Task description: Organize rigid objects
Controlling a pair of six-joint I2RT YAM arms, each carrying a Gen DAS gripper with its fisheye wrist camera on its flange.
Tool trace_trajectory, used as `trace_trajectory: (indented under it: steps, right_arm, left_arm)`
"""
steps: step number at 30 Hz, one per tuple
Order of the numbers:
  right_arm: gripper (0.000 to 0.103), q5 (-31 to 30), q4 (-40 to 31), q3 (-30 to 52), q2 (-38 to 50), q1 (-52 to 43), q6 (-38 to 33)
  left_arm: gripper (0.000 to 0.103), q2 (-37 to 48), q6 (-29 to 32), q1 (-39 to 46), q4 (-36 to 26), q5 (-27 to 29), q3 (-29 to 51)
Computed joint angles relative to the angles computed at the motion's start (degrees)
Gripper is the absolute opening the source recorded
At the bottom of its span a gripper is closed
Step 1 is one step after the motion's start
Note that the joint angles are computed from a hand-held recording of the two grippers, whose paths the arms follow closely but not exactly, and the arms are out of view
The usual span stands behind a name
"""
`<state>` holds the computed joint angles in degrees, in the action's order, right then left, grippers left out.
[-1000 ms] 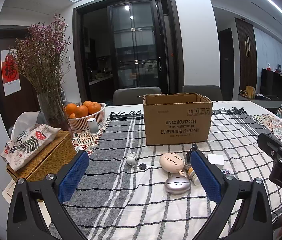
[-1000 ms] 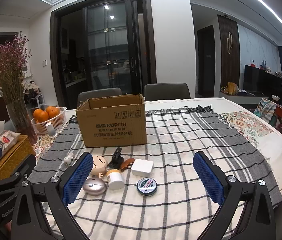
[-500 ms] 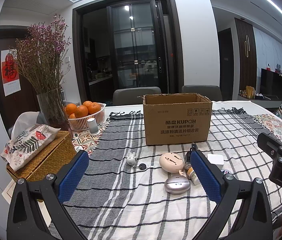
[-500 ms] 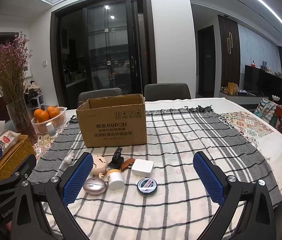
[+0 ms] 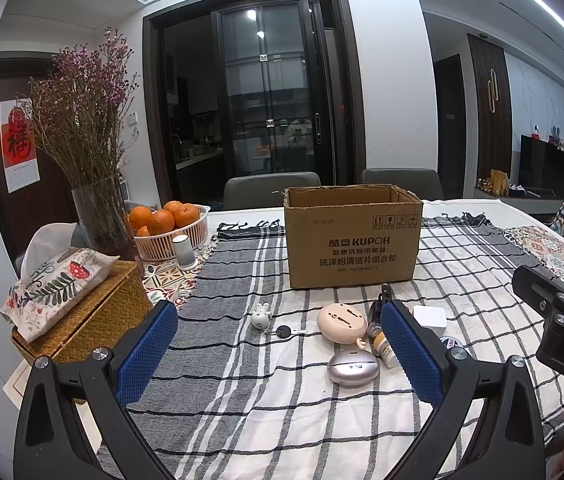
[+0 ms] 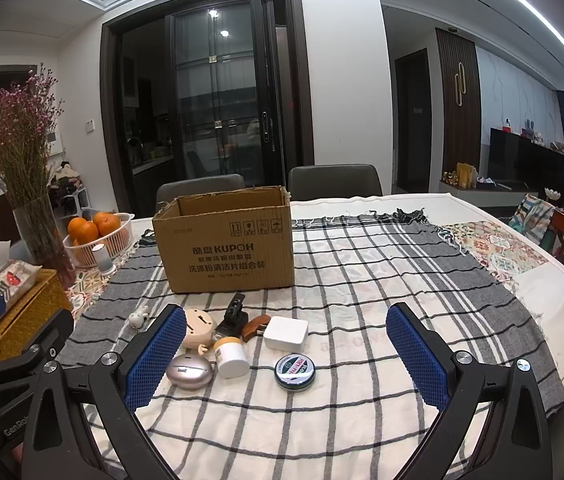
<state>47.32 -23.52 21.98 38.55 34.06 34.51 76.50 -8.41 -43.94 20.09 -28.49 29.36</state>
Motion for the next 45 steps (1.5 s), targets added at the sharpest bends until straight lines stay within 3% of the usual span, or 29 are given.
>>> trace_trajectory:
  steps: [10,16,17,27,32,36,45]
  right_arm:
    - [0.101,-1.6,1.0,-0.6,1.4,-1.3,0.0]
    - [0.101,-9.5,3.3,-1.8,4.5,-9.3,-3.1]
    - [0.101,-10.3,6.5,-3.2,4.9,-10.5,-4.2]
    - [0.100,-20.8,19.7,-4.9,19.6,-20.7,-9.4]
    - [0.091,-25.6,28.3,-5.3,28.4,-25.1,-12.6]
    - [0.086,-30.9,31.5,-4.1,35.0,-28.7,-13.9]
    - [0.078,-34.6,37.1,-1.5,46.4,-32.5,-17.8]
  left_arm:
    - [0.103,2.9,-0.9,0.9,-1.7,3.5,1.8]
    - [0.103,10.0,0.2,1.3,-2.0,6.5,5.0]
    - [0.103,11.3,0.6,1.5,-2.1,6.9,5.7]
    - [0.103,23.4,4.2,3.8,-1.9,13.4,12.2]
    - [0.098,29.0,6.1,4.4,-2.0,16.2,15.7]
    - [0.096,32.7,6.8,4.9,-2.9,17.5,18.7]
    - [0.090,39.2,8.2,6.0,-5.8,21.1,24.5]
